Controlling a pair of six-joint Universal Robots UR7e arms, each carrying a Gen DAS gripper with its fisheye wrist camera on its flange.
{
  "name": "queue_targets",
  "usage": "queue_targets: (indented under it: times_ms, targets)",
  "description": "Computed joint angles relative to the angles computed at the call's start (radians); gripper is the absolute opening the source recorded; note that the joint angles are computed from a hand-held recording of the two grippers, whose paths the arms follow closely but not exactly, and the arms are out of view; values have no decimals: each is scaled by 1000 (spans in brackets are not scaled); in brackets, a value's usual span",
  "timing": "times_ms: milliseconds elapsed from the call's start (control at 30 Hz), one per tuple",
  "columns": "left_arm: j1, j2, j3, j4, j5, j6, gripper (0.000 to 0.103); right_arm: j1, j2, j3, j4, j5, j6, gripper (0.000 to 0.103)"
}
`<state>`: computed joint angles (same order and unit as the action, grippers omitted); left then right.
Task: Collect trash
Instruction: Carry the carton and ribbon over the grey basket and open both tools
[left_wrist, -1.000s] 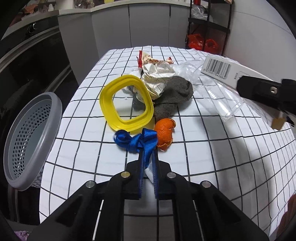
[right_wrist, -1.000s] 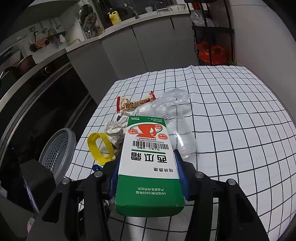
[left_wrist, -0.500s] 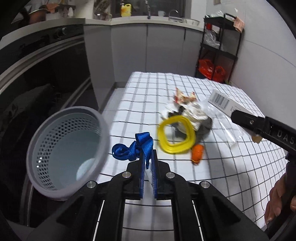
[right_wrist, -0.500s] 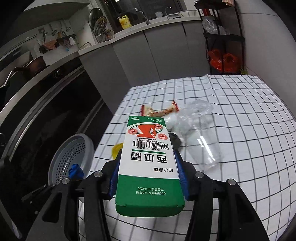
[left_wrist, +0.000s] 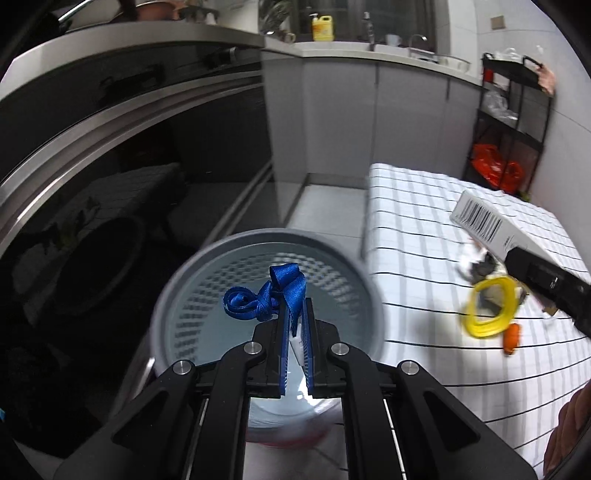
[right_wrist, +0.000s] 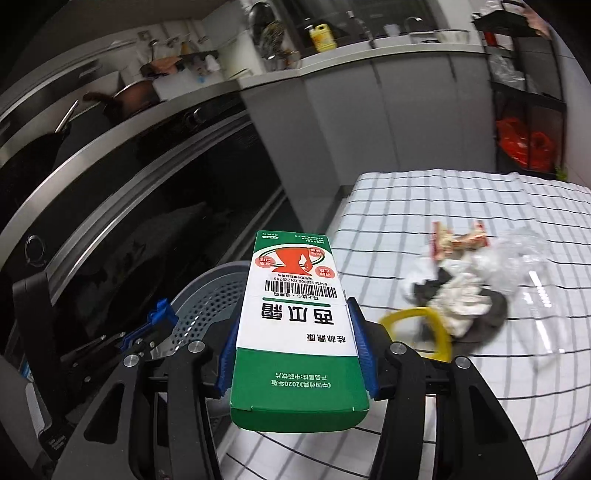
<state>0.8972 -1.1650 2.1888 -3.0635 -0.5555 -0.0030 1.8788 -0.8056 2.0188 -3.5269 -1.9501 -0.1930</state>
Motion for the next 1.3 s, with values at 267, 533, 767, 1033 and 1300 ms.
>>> queue_targets:
  times_ms: [267,533,767,1033,1300]
  targets:
    - [86,-15,-38,51,13,-2,7,14,131,-153,153,43,-23,50]
    - [146,-3,-87,133,-18,-34,7,34,209,-249,268,0,-56,50]
    - [179,-7,-111,205,-44,-74,7,30,224,-261,296,0,-49,50]
    - [182,-12,-108,220,-63,-86,10,27,226,-265,303,-9,-43,51]
    - [183,-16,-111,243,-62,-108,17,22,213,-240,256,-5,-38,64]
